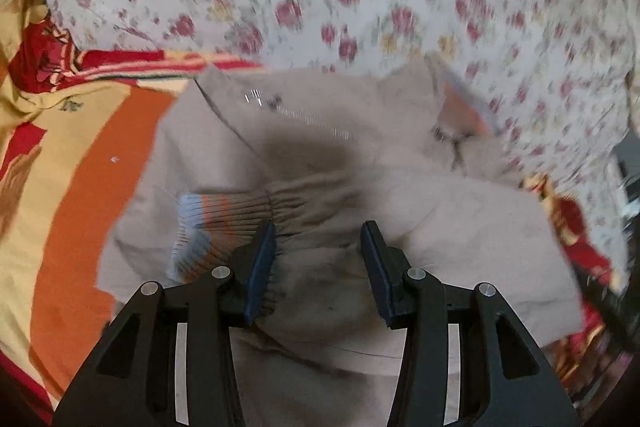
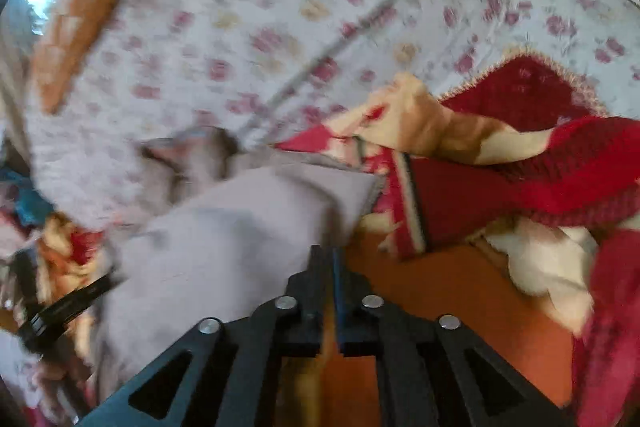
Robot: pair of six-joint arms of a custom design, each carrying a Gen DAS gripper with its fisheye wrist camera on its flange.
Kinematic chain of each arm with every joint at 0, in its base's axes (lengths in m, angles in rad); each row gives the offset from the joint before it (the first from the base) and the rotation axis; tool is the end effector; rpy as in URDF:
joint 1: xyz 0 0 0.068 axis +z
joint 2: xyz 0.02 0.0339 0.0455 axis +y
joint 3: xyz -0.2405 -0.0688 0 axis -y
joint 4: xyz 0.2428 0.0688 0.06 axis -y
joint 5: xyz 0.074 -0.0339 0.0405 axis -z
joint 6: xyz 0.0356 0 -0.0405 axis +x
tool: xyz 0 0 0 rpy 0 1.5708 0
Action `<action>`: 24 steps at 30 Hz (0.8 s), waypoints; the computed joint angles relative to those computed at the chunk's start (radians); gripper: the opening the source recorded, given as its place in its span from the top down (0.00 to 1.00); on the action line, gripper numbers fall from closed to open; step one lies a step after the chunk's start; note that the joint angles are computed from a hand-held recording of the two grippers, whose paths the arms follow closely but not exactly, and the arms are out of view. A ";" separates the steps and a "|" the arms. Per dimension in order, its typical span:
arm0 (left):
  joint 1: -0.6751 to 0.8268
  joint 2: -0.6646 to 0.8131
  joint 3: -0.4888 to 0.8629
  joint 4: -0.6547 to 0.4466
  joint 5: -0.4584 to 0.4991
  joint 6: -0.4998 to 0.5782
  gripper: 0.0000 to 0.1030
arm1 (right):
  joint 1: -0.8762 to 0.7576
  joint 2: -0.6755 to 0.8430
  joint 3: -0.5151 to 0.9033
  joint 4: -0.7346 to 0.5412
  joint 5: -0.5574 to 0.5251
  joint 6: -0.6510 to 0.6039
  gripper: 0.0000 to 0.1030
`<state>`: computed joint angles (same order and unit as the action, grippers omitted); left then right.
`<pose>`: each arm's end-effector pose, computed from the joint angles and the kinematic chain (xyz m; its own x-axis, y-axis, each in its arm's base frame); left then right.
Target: Fold large clothes
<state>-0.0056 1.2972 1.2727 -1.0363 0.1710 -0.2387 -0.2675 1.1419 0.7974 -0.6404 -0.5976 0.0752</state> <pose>0.2524 -0.0075 0.3039 -0.8689 -0.2281 -0.4392 -0.1203 0.9582 -0.2597 0.2232 -0.0404 0.2205 -0.8074 0.2857 -0.5162 -0.0209 0.8605 0.5090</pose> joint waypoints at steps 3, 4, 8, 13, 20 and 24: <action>0.073 -0.025 0.024 -0.026 0.018 0.019 0.58 | -0.013 -0.123 -0.020 -0.116 -0.096 -0.040 0.25; 0.103 -0.025 0.028 -0.036 0.040 0.026 0.58 | -0.001 -0.157 -0.036 -0.131 -0.116 -0.040 0.25; 0.230 -0.024 0.032 -0.095 0.129 0.078 0.50 | 0.050 -0.241 -0.091 -0.190 -0.120 -0.046 0.25; 0.290 -0.011 0.007 -0.108 0.224 0.126 0.40 | 0.021 -0.432 -0.176 -0.264 -0.087 -0.139 0.25; 0.196 0.003 -0.071 -0.040 0.165 0.069 0.47 | 0.221 -0.383 -0.249 -0.071 0.144 -0.073 0.26; 0.181 0.032 0.002 -0.046 0.159 0.061 0.83 | 0.349 -0.263 -0.249 0.086 0.347 0.034 0.73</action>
